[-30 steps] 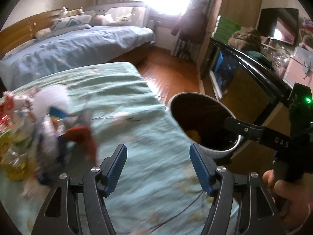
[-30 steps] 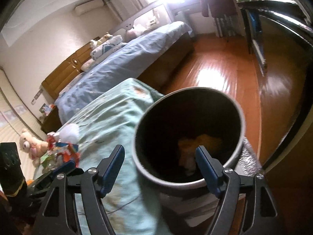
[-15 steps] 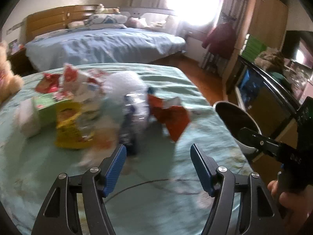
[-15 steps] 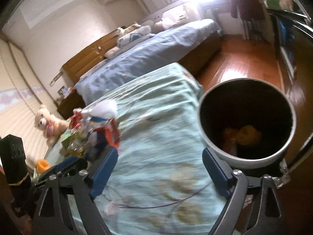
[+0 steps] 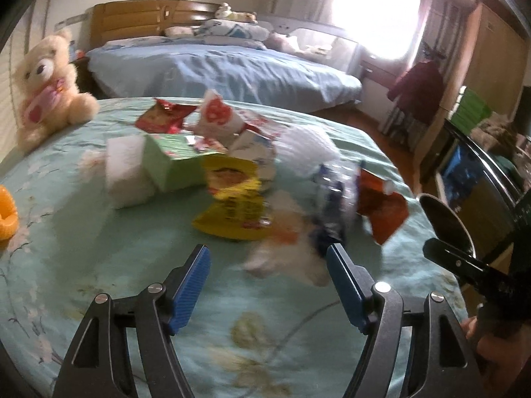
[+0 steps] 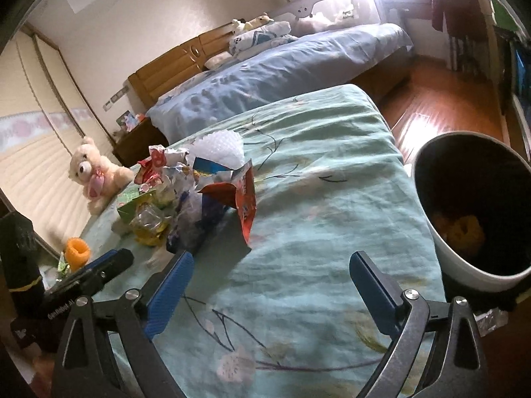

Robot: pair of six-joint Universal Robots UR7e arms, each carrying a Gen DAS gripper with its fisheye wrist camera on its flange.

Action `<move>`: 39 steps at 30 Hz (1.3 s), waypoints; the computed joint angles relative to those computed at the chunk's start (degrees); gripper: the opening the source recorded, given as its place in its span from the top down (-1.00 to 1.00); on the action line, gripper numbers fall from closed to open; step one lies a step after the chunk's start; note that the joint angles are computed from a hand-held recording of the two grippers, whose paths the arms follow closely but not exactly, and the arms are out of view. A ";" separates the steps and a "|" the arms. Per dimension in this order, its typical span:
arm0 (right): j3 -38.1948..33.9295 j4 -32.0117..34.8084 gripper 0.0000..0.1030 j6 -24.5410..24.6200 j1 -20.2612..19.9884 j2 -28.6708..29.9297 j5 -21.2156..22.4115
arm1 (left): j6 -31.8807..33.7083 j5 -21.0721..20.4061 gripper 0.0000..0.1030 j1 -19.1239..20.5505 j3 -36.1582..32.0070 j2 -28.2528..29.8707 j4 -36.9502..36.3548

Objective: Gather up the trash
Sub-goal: 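Grasp yellow snack bag with left tool while right tool grasps red wrapper, then move both items over the bin and open both tools to release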

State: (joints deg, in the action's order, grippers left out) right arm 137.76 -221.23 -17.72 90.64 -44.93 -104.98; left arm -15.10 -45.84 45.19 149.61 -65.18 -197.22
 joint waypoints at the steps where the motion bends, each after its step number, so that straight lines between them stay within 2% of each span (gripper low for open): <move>1: -0.35 -0.03 -0.86 -0.17 0.20 0.34 -0.29 | -0.24 0.29 -0.40 0.02 0.05 -0.18 0.20; 7: -3.48 2.32 -0.81 -0.41 1.19 1.84 -2.31 | 0.50 -0.30 -0.40 2.53 -2.56 -0.03 2.34; 10: -5.21 4.54 -0.64 0.02 1.14 2.19 -2.85 | 1.28 -0.43 -0.40 3.87 -4.44 0.67 3.63; 12: -6.20 6.16 -0.45 0.35 0.99 2.32 -2.98 | 1.89 -0.45 -0.40 4.80 -5.84 1.59 4.00; 17: -8.61 9.19 -0.24 0.66 0.71 2.94 -1.88 | 3.35 -1.10 -0.35 6.70 -8.99 3.75 4.76; 18: -8.98 9.45 -0.11 0.68 0.72 3.10 -1.70 | 4.22 -1.57 -0.26 7.27 -9.36 4.06 4.27; 19: -9.40 9.86 -0.02 0.72 0.72 3.26 -1.51 | 4.59 -2.30 -0.08 7.75 -9.82 4.29 4.48; 20: -9.73 10.37 0.25 0.80 0.64 3.35 -1.06 | 4.61 -3.88 -0.07 8.37 -10.32 4.14 5.60; 21: -9.88 10.72 0.56 0.83 0.51 3.38 -0.52 | 5.84 -4.69 0.05 9.51 -11.07 4.51 5.13; 23: -9.82 11.20 0.82 0.72 0.25 3.35 0.62 | 6.68 -5.72 0.17 9.83 -11.07 4.48 4.35; 24: -9.58 10.83 0.87 0.48 0.19 3.32 0.99 | 7.52 -5.81 0.31 10.26 -11.44 4.63 3.95; 29: -7.52 8.35 0.94 -0.40 0.21 2.57 1.86 | 8.92 -4.54 0.33 8.73 -9.34 4.49 0.95; 39: -1.29 3.91 0.94 -0.27 -2.30 -1.70 2.81 | 8.86 -5.92 0.34 4.07 -6.43 3.18 0.07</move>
State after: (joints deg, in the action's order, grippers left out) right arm 136.47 -217.32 -17.99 88.34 -46.62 -102.17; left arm -6.24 -51.77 49.25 143.18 -62.00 -197.15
